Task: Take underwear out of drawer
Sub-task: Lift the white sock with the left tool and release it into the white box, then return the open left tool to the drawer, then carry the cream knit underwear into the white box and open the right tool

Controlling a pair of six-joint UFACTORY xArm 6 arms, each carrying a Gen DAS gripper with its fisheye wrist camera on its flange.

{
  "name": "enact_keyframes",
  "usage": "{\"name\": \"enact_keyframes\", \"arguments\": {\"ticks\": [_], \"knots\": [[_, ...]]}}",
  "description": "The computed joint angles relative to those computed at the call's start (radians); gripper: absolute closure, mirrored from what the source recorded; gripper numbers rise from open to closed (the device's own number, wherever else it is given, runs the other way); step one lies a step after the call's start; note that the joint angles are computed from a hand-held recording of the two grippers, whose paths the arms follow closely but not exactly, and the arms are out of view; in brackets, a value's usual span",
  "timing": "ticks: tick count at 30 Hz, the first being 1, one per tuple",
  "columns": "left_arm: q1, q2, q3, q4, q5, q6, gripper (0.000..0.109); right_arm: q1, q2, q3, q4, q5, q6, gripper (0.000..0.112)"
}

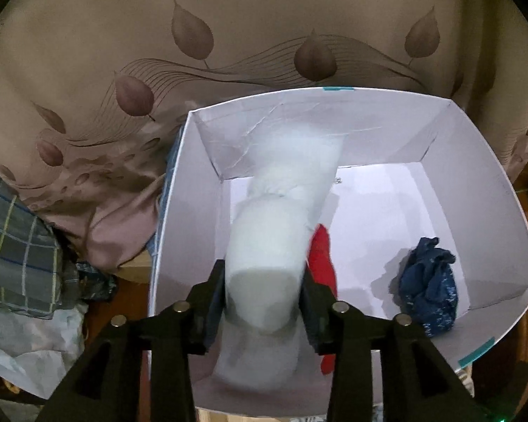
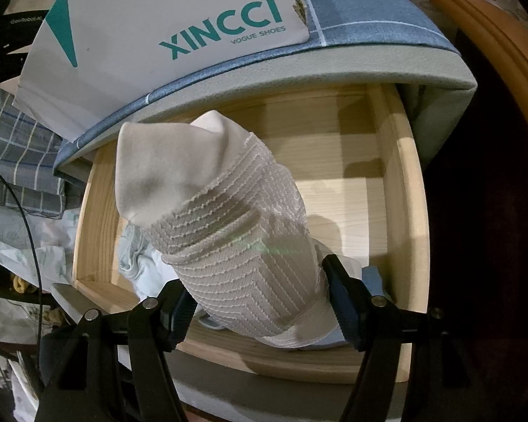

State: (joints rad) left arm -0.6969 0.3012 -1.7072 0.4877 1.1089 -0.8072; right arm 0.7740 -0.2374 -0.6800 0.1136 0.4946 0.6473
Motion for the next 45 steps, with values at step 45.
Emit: {"name": "enact_keyframes", "arguments": {"ticks": [45], "knots": [[-0.215,-0.511,0.839,0.072,-0.16,-0.526,0.059,0.023,-0.124,0.029,-0.336,-0.02,0.262,0.053]]}}
